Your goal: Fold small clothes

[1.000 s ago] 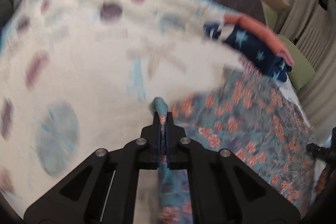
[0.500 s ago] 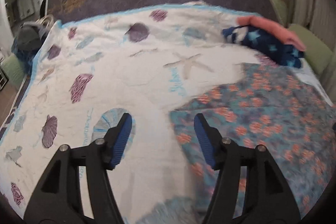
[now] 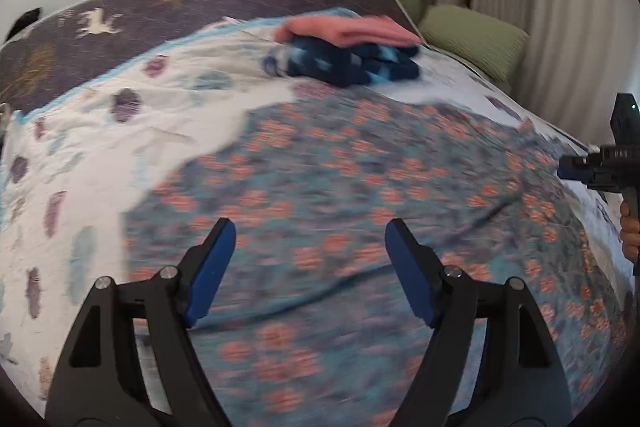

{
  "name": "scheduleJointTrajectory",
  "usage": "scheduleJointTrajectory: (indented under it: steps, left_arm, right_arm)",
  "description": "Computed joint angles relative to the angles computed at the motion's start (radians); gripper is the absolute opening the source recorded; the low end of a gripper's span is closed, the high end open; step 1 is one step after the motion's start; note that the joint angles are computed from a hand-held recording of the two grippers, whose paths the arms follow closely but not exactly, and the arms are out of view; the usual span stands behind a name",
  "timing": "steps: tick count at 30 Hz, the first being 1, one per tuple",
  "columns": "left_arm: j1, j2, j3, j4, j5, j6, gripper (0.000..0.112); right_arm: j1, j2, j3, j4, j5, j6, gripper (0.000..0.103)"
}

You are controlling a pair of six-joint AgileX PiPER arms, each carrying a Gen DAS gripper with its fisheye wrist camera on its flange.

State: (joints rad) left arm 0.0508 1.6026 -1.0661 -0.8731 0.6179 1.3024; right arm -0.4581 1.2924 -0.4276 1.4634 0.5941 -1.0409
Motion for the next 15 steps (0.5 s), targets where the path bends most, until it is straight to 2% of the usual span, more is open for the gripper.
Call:
scheduleJointTrajectory:
  steps: [3, 8, 10, 12, 15]
  left_arm:
    - [-0.099, 0.018, 0.008, 0.072, -0.035, -0.122, 0.077]
    - [-0.211, 0.021, 0.051, 0.136, -0.113, -0.223, 0.077]
    - [-0.239, 0.016, 0.066, 0.149, -0.136, -0.249, 0.077]
    - [-0.261, 0.007, 0.077, 0.163, -0.154, -0.280, 0.077]
    - [-0.269, -0.005, 0.082, 0.145, -0.158, -0.292, 0.077]
  right_arm:
    - [-0.170, -0.023, 0.038, -0.041, 0.072, 0.000, 0.042]
    - [-0.533, 0.022, 0.051, -0.119, 0.173, -0.057, 0.043]
    - [-0.645, 0.067, 0.031, -0.142, 0.147, -0.062, 0.044]
    - [-0.695, 0.108, 0.012, -0.157, 0.093, -0.048, 0.048]
    - [-0.778, 0.255, -0.039, -0.109, 0.104, -0.070, 0.049]
